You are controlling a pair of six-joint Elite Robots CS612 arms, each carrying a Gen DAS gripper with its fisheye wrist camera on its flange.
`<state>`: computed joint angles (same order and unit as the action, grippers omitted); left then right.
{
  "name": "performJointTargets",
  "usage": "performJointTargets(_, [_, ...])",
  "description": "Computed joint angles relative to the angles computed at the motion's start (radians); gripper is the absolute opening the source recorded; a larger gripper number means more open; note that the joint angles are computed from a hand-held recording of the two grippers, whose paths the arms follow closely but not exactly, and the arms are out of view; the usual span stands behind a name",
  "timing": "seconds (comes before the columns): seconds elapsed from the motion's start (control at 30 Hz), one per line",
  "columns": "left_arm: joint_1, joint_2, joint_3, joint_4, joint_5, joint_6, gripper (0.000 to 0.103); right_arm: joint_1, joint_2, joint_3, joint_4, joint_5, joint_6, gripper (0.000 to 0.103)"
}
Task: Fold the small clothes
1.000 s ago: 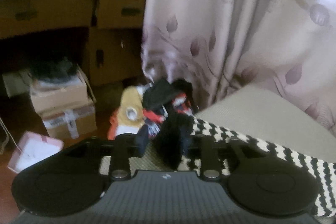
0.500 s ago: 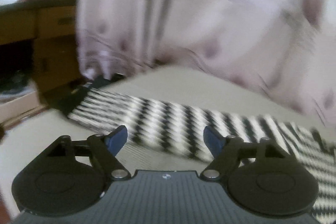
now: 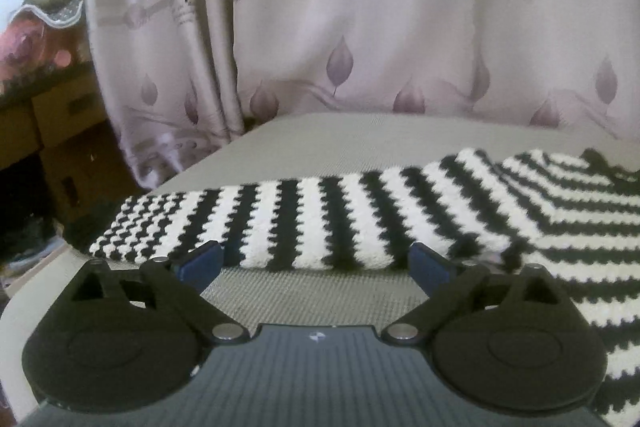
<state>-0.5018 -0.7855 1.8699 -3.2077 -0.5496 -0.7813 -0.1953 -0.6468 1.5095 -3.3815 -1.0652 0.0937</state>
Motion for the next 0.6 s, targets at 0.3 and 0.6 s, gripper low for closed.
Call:
performJointTargets(0.3, [0.003,-0.010,-0.017,0.121,-0.010,-0.012,0.102,-0.001,0.032,-0.170,-0.149,-0.500,-0.029,0.064])
performJointTargets(0.6, [0.005,-0.010,-0.022,0.147,-0.014,-0.018,0.103,-0.101,-0.043,0.072,-0.167,-0.243,0.131,0.068])
